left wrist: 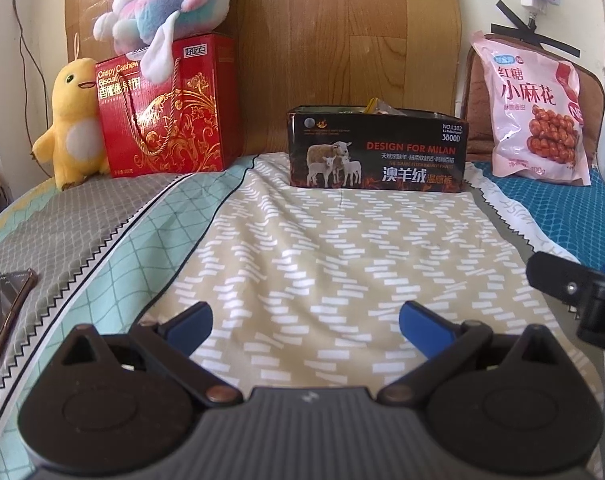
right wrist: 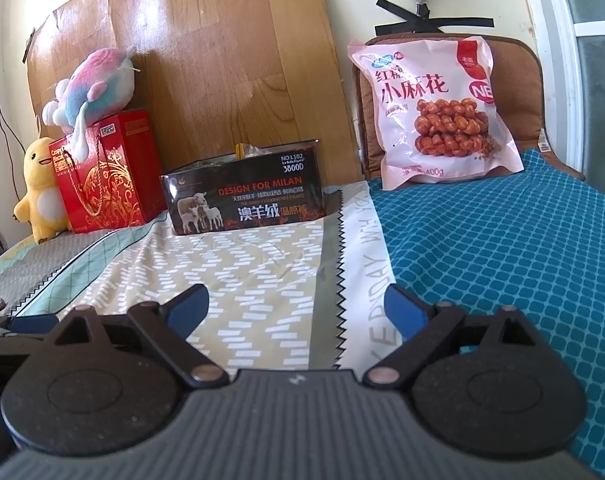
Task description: Organize snacks
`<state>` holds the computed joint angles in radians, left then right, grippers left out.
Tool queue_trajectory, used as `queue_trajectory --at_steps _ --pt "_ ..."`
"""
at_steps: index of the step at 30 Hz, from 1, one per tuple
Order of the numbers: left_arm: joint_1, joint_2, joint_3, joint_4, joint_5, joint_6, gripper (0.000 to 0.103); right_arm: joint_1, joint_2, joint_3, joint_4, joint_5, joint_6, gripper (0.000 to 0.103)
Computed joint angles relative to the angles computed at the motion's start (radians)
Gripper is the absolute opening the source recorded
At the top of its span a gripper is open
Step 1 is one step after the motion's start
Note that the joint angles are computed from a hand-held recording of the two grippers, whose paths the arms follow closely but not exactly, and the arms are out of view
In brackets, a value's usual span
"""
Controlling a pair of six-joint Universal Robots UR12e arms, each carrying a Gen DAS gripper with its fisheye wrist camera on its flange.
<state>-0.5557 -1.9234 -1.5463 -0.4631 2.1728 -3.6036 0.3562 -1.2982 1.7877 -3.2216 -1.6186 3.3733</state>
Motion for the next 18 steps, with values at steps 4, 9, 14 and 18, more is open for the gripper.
queue_trajectory --at_steps 4,9,14,18 --pt "-0.006 -0.002 -0.008 0.045 0.017 0.024 0.103 0.000 0.001 -0.006 0.019 0.000 0.001 0.096" --pt "-0.018 -0.011 -0.009 0.091 0.053 0.063 0.103 0.001 0.001 0.000 -0.003 -0.003 0.001 0.096" --pt "-0.014 -0.004 -0.011 0.074 0.027 0.065 0.103 0.000 0.002 -0.001 -0.003 0.003 -0.003 0.097" --pt "-0.003 0.001 -0.006 0.037 -0.011 0.064 0.103 -0.001 0.001 0.000 -0.007 0.005 -0.001 0.097"
